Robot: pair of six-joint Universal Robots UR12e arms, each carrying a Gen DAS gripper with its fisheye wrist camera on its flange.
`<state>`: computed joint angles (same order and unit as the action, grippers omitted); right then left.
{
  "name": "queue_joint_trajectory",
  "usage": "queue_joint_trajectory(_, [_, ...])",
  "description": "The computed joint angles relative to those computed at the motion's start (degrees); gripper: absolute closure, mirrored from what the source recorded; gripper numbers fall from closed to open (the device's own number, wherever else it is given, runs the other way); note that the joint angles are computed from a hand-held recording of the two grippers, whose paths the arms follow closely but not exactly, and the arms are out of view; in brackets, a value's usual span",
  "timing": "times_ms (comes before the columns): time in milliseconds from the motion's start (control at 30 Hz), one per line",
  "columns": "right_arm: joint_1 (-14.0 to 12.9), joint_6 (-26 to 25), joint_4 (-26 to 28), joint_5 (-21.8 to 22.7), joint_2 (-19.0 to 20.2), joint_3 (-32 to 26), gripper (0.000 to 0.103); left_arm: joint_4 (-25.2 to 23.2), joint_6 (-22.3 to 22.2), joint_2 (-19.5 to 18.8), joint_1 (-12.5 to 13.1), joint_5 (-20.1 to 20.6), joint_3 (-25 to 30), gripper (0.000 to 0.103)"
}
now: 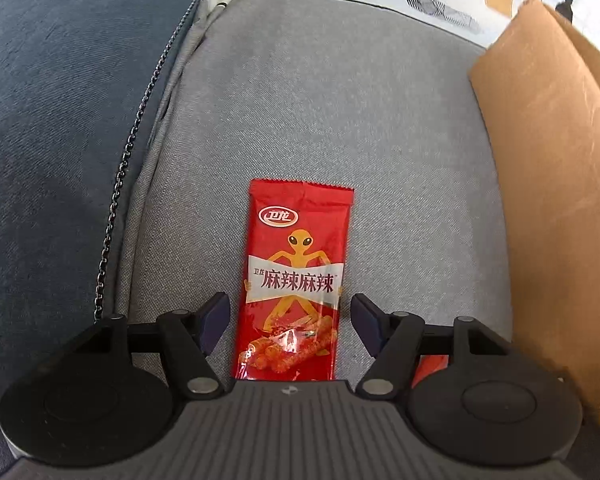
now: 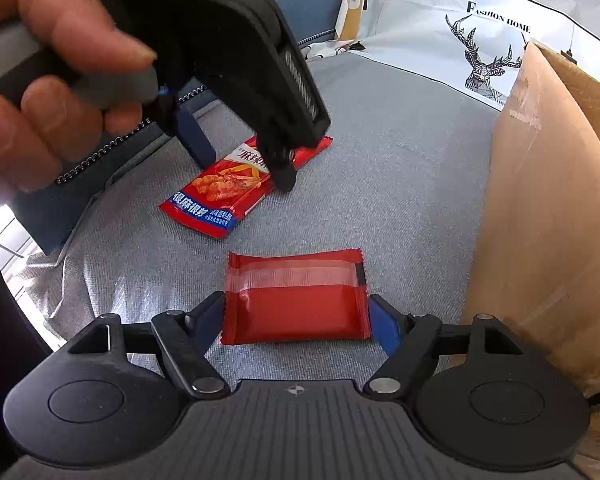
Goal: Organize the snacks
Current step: 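Grasp the red spicy-strip packet with the left tool while the right tool grasps the red candy bar, then carry the spicy-strip packet and red candy bar over the box with both tools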
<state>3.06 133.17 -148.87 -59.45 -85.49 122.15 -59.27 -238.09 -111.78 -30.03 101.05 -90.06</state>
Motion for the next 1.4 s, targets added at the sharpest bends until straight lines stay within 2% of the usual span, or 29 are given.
queue_joint_trajectory(100, [0.0,0.1,-0.1,0.2,0.2,-0.1,0.026,-0.4,-0.1,-0.3,0.0,0.4,0.3,0.033])
queue_joint_trajectory(167, [-0.2,-0.6,-0.1,0.7,0.2,0.0,0.030,-1.2,0.2,-0.8,-0.4,1.2,1.1,0.044])
queue_joint_trajectory(233, [-0.3,-1.4,-0.1,1.2,0.1,0.1,0.035,-1.3,0.9,-0.9,-0.6,1.9,1.2,0.050])
queue_joint_trajectory(333, [-0.4,-1.8,-0.7,1.7,-0.1,0.4,0.041,-0.2,0.4,-0.7,-0.5,2.2,0.8,0.052])
queue_joint_trajectory(767, [-0.9,1.1,-5.1,2.9,-0.2,1.1,0.043,5.0,-1.8,1.1,-0.9,3.3,-2.1,0.053])
queue_joint_trajectory(1200, [-0.8,1.2,-6.9,2.6,-0.4,1.7,0.043,5.1,-2.2,0.7,-1.1,3.7,-1.7,0.053])
queue_joint_trajectory(1400, [-1.7,0.3,-9.9,5.0,-1.7,2.9,0.043,11.1,-4.6,1.2,-2.4,8.0,-2.7,0.053])
